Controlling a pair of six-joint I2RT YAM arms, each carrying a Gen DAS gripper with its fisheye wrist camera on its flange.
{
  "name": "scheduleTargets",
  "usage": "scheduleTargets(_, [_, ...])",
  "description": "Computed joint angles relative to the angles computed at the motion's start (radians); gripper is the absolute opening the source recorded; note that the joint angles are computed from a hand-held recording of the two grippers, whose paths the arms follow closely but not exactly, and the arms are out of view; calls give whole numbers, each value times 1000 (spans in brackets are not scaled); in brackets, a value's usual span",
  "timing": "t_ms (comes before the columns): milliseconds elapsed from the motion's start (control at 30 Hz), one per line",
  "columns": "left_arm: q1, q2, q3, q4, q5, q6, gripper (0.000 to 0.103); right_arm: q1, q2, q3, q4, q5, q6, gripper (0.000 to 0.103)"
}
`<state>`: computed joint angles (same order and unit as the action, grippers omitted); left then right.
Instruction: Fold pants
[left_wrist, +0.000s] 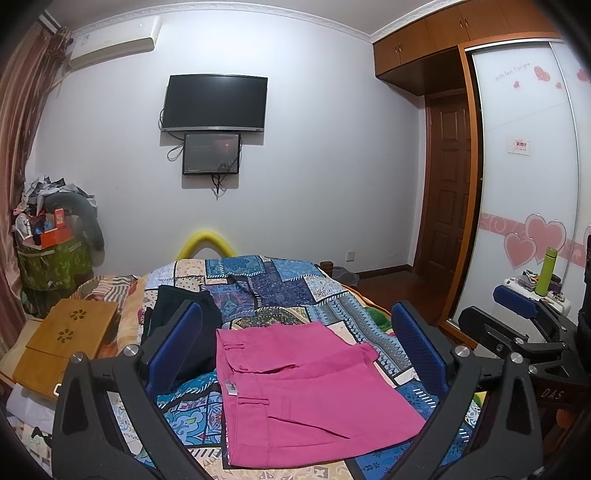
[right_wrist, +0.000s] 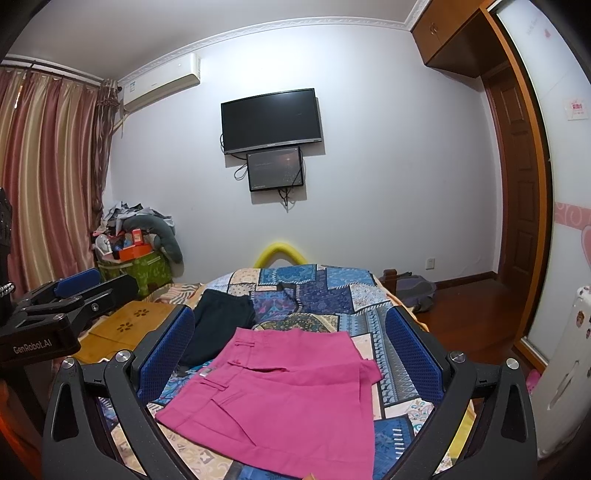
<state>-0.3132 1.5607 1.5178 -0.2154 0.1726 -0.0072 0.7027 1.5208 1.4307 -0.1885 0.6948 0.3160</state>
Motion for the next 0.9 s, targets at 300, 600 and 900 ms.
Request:
scheduleTargets(300, [-2, -2, 0, 0, -3, 1, 103, 0, 0, 2, -11, 4, 6, 103])
scheduleTargets(600, [-2, -5, -3, 2, -4, 1, 103, -1, 0, 4, -12, 4, 5, 103])
scheduleTargets(900, [-2, -6, 0, 1, -10, 3, 103, -1, -1, 3, -11, 2, 5, 103])
